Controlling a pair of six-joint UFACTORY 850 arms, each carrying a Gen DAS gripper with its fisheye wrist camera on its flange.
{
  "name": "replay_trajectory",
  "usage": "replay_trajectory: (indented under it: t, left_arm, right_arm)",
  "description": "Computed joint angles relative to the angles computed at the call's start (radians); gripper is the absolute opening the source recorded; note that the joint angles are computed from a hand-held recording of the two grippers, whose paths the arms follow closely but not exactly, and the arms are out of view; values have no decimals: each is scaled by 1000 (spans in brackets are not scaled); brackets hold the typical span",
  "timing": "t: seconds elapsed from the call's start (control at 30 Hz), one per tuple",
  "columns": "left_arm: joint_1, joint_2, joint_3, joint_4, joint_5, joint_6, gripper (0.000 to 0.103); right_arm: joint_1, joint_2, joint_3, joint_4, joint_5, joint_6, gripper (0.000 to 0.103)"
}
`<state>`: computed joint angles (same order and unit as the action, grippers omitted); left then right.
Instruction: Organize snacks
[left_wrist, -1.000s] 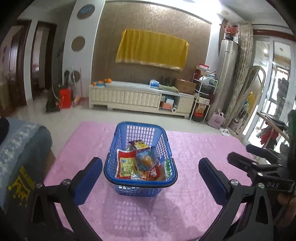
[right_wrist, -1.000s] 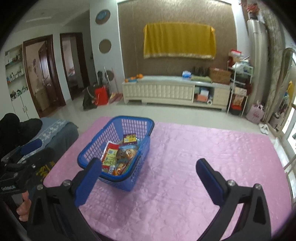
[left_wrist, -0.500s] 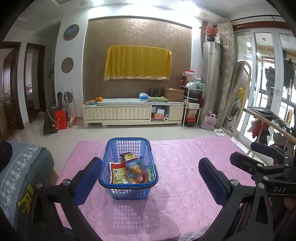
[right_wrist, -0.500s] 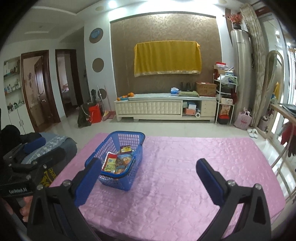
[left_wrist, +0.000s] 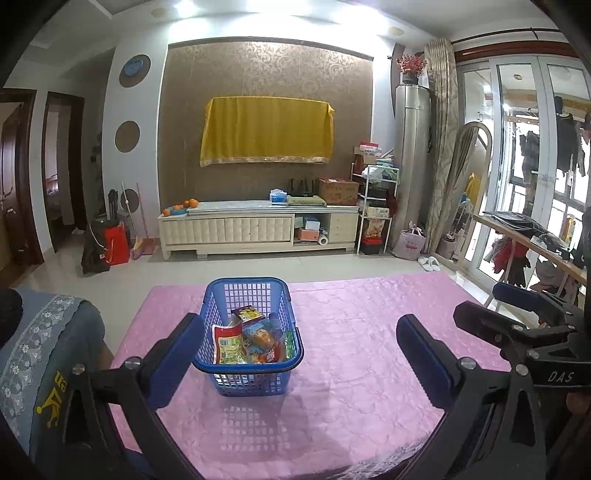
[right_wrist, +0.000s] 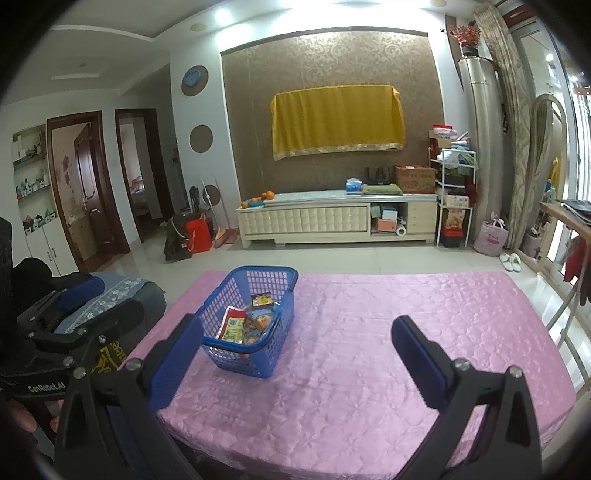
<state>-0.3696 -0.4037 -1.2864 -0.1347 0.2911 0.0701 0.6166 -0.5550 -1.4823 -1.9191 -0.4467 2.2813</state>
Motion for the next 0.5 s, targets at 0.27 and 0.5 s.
replay_trajectory:
  t: [0.27,0.5]
  left_arm:
    - [-7,-2,1,-70,4,70,103]
    - [-10,-2,1,-98,3,112,103]
  right_arm:
    - [8,3,4,22,4,-21,103]
    - [8,4,2,46,19,-44,103]
